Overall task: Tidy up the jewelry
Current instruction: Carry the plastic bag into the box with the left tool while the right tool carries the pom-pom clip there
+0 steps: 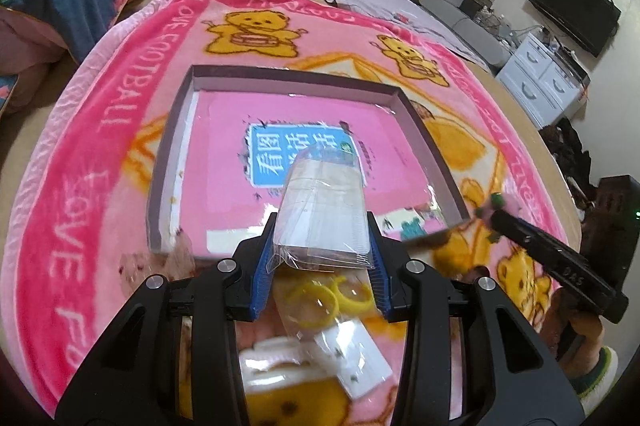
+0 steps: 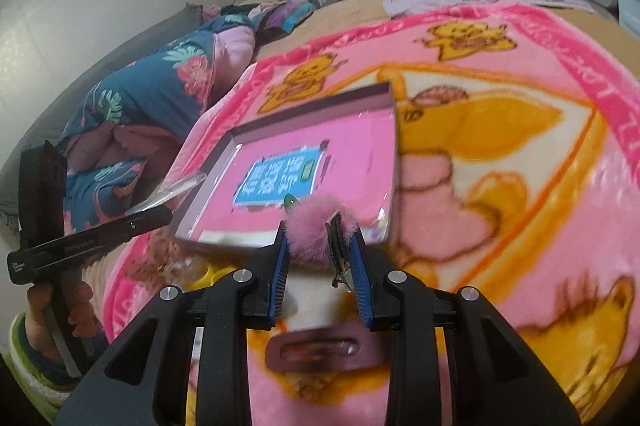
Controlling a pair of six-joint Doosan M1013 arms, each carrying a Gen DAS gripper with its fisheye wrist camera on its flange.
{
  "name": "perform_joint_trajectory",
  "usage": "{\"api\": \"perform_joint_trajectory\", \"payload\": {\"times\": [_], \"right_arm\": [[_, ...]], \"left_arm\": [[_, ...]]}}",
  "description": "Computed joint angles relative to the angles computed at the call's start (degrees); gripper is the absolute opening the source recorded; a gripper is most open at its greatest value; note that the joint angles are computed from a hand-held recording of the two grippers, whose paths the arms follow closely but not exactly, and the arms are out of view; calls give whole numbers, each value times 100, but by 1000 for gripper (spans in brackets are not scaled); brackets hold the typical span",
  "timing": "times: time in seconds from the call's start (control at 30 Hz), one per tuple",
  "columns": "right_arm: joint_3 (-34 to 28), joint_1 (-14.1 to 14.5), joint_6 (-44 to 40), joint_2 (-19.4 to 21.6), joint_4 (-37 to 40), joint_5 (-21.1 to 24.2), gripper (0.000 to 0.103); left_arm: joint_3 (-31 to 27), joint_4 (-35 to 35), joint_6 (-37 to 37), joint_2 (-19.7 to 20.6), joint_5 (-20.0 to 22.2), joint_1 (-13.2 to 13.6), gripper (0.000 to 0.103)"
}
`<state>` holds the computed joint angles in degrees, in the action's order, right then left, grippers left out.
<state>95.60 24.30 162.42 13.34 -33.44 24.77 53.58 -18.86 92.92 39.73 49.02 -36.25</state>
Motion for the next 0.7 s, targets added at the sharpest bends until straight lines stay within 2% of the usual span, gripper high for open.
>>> {"api": "perform_joint_trajectory", "payload": {"times": [0.17, 0.37, 0.7], "right_arm": [[-124, -32, 231, 45, -388, 120, 28], [-410, -71, 57, 198, -412, 353, 28], [-966, -229, -743, 583, 402, 623, 28]], "left_arm": [[-260, 38, -184, 190, -25, 57, 32], [-562, 46, -403, 444, -19, 116, 32], [-909, 358, -571, 729, 341, 120, 32]]}}
